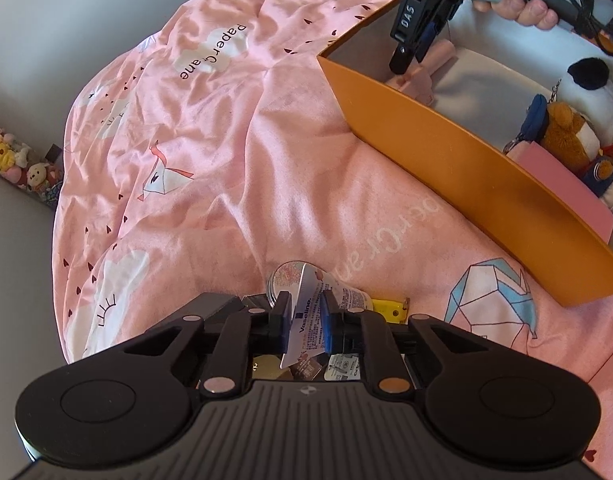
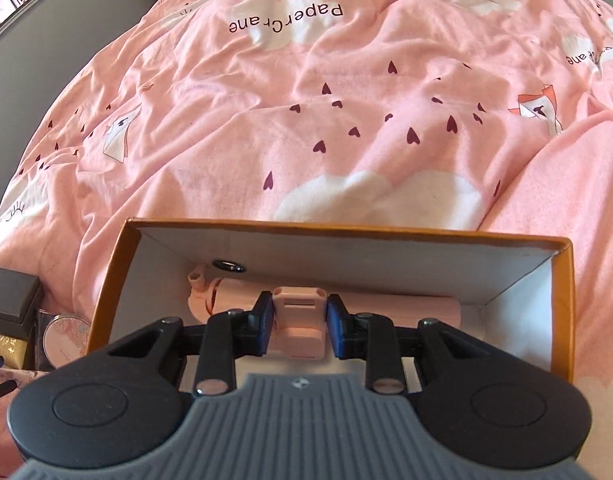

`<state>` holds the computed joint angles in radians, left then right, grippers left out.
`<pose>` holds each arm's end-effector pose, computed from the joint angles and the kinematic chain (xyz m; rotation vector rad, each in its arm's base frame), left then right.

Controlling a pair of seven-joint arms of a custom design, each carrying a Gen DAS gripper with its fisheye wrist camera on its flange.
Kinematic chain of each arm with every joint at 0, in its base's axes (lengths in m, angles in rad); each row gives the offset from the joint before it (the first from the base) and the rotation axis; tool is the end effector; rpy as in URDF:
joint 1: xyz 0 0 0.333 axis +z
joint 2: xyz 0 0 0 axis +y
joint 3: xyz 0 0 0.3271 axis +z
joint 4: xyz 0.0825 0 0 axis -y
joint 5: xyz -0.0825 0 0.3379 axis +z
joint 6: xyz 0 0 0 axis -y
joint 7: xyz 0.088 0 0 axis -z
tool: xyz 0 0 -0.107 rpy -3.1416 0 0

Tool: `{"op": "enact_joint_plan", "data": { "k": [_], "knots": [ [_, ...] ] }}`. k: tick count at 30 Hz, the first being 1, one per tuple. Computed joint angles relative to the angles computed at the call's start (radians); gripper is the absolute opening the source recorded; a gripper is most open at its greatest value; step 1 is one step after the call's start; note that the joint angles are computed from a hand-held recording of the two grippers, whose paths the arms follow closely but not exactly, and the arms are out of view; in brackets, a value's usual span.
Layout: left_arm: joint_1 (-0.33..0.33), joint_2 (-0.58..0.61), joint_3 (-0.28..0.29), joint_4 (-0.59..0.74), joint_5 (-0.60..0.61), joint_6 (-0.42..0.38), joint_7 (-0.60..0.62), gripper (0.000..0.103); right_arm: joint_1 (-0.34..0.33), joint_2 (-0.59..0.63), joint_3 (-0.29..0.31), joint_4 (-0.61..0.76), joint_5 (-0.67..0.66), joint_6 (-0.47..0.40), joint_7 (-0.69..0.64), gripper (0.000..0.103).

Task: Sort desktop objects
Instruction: 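Withdraw the open right tool from the box while the left tool holds the white tube, then carry the white Vaseline tube over the box with the left tool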

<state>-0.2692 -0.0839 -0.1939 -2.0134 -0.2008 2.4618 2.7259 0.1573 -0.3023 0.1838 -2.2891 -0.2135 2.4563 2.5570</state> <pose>0.4733 -0.2400 0.5761 -0.0951 2.6809 -0.4951 0.4230 0.1589 0.5506 -1.3640 2.3164 -0.3849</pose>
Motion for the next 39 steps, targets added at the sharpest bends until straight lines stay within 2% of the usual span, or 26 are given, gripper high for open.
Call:
{"op": "enact_joint_plan", "data": {
  "k": [7,15,17,23,25,29,34,37,39],
  "knots": [
    [-0.004,-0.014,-0.002,-0.017,-0.019,0.022,-0.068,0.008,-0.004,-0.018,-0.004,-0.05,-0.004,0.079,-0.015,0.033],
    [-0.018,-0.051,0.007,-0.022,-0.063,-0.011,-0.152,0.003,-0.01,-0.178,0.058,-0.092,-0.025,0.046,-0.038,0.044],
    [-0.024,-0.064,0.011,-0.019,-0.081,-0.016,-0.175,0.003,-0.006,-0.226,0.075,-0.112,-0.015,0.042,-0.049,0.045],
    [-0.048,-0.104,0.032,0.027,-0.205,-0.081,-0.237,0.002,-0.021,-0.353,0.144,-0.177,-0.005,0.021,-0.038,0.046],
    [-0.06,-0.119,0.038,0.043,-0.254,-0.103,-0.255,0.002,-0.028,-0.404,0.162,-0.213,0.006,0.032,-0.02,0.052],
    [-0.084,-0.132,0.049,0.082,-0.356,-0.156,-0.27,0.002,-0.05,-0.479,0.212,-0.257,0.011,0.019,0.01,0.053],
    [-0.117,-0.126,0.026,0.097,-0.432,-0.143,-0.272,0.002,-0.066,-0.509,0.259,-0.284,0.011,0.008,0.041,0.053],
    [-0.119,-0.101,-0.02,0.099,-0.357,-0.103,-0.374,0.002,-0.081,-0.517,0.285,-0.298,0.005,0.015,0.076,0.053],
    [-0.12,-0.065,-0.04,0.117,-0.296,-0.11,-0.469,0.002,-0.088,-0.518,0.296,-0.306,0.001,0.024,0.097,0.053]
  ]
}}
